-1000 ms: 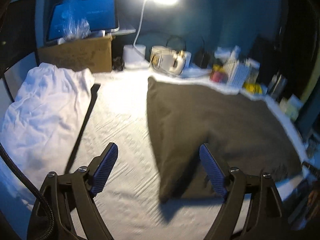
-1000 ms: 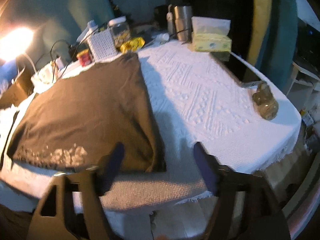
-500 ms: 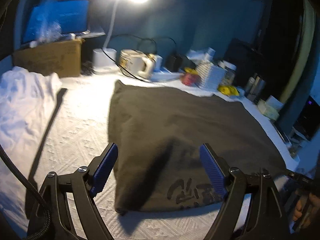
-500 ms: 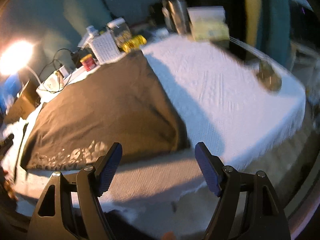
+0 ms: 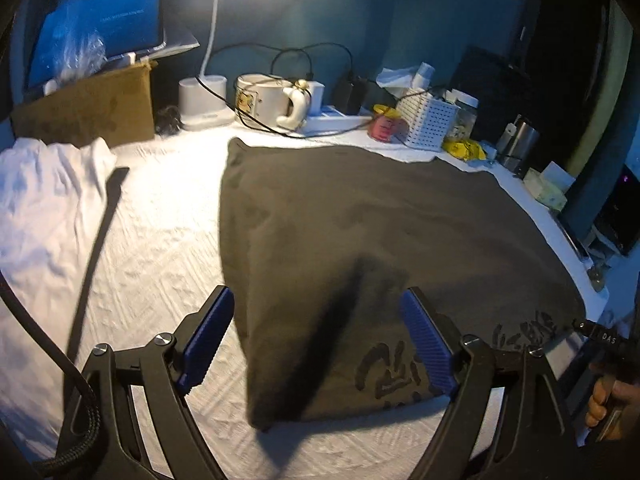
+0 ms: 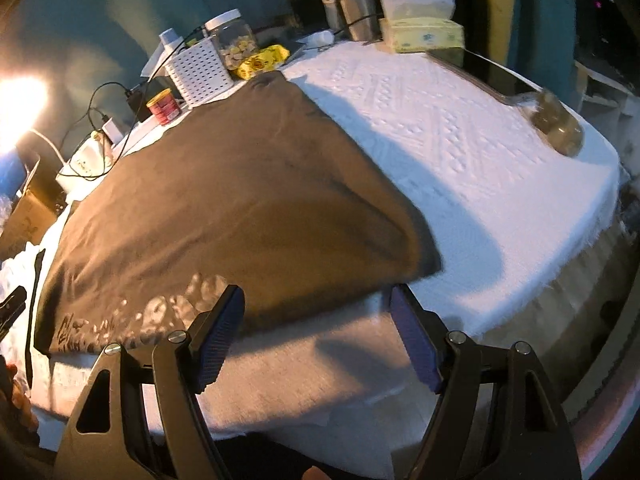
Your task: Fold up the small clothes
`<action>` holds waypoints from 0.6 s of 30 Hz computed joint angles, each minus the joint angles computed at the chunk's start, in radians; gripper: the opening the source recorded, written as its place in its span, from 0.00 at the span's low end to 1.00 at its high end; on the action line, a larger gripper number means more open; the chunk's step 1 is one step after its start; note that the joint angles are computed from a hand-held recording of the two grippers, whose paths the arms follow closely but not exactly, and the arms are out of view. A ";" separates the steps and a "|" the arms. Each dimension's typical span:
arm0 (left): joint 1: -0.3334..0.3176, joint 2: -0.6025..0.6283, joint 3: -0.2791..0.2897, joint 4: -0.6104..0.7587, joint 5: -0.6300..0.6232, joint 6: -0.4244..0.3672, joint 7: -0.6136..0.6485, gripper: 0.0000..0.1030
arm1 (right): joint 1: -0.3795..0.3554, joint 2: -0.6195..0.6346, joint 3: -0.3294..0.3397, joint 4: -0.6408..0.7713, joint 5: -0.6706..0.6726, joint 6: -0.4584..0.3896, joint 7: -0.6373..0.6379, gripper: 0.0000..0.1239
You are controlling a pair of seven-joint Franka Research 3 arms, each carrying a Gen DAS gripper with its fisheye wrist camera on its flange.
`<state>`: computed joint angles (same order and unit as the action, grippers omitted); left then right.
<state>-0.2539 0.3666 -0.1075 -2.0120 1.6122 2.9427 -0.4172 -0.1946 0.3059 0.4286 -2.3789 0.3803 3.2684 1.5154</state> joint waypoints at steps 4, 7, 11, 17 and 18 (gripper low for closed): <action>0.017 0.005 0.004 0.020 0.046 0.012 -0.046 0.83 | 0.029 0.036 -0.024 0.047 -0.009 0.002 -0.001 0.63; 0.022 0.015 0.004 0.036 0.019 0.000 -0.008 0.83 | -0.034 0.073 0.035 0.076 -0.018 0.020 0.001 0.63; 0.022 0.041 0.016 0.067 -0.054 0.002 0.070 0.83 | -0.085 0.125 0.081 0.125 -0.052 0.028 0.015 0.63; 0.003 0.075 0.052 0.111 -0.085 0.024 0.117 0.83 | -0.033 0.185 0.033 0.221 -0.068 0.006 0.031 0.63; -0.001 0.080 0.057 0.119 -0.090 0.022 0.128 0.83 | -0.036 0.198 0.037 0.239 -0.067 -0.001 0.028 0.63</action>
<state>-0.2544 0.4464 -0.0509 -1.8933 1.5225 2.9649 -0.2895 -0.2305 0.5035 0.4654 -2.1396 0.3132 3.2671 1.5432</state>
